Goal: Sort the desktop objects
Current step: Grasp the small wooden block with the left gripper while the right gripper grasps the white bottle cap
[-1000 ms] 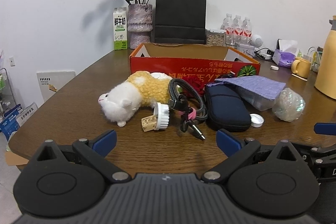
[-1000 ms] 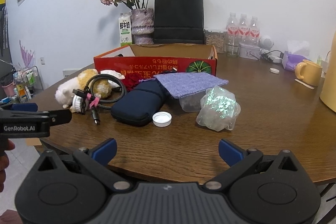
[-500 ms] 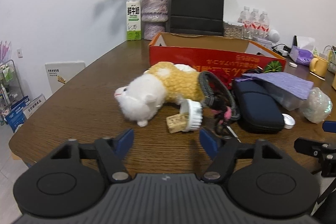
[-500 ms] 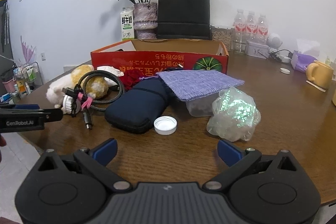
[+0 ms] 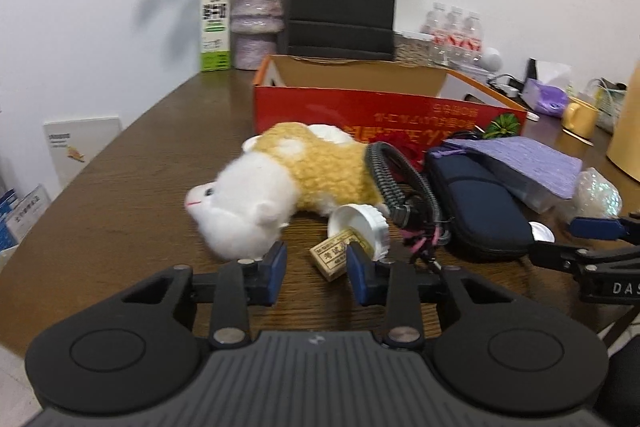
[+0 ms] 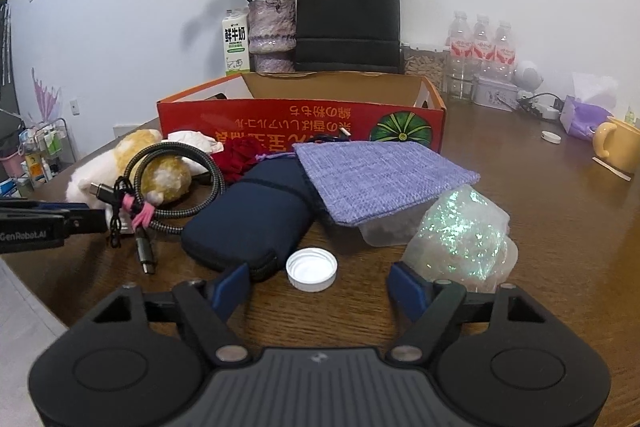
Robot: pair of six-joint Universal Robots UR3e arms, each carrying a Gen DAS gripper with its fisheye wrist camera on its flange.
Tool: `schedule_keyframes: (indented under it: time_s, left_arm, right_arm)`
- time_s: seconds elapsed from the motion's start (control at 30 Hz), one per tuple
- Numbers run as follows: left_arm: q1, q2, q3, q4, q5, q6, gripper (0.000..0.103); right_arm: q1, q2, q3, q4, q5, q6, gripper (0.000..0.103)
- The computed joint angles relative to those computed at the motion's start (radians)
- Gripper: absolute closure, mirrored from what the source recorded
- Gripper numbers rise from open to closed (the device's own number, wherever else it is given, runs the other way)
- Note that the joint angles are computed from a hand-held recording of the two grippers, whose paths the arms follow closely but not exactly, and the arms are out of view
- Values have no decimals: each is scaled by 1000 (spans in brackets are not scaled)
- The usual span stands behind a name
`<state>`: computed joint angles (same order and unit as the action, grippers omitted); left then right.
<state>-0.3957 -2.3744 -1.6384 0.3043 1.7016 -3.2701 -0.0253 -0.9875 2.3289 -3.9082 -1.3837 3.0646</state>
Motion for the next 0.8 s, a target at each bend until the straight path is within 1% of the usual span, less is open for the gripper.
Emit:
schedule_keyframes:
  time_s: [0.1, 0.2, 0.27, 0.4, 0.43, 0.47, 0.5, 0.57, 0.63, 0.8]
  left_arm:
    - [13, -10, 13, -5, -50, 20, 64]
    - [13, -24, 32, -12, -65, 33, 63]
    - [12, -31, 41, -10, -65, 42, 62]
    - [14, -44, 58, -20, -73, 69, 63]
    - [13, -45, 60, -27, -76, 77, 65]
    - [14, -43, 56, -32, -83, 79, 71]
    - [12, -41, 52, -33, -84, 78, 74]
    - [5, -35, 36, -25, -73, 80, 75]
    - [7, -20, 1, -2, -85, 67, 75]
    - [2, 16, -64, 47, -73, 54, 76]
  right_arm:
    - [-5, 4, -9, 7, 12, 3, 27]
    - [-4, 7, -15, 9, 20, 2, 29]
    - [-8, 8, -16, 9, 32, 3, 34]
    - [-5, 17, -25, 7, 40, 12, 40]
    - [-6, 19, -25, 5, 45, 13, 45]
    - [-6, 21, -24, 3, 53, 14, 50]
    - [-5, 22, -25, 1, 56, 15, 54]
    - [-5, 21, -20, -4, 62, 11, 69]
    - [0, 21, -16, -12, 54, 12, 77]
    - [-15, 12, 22, -60, 70, 18, 77]
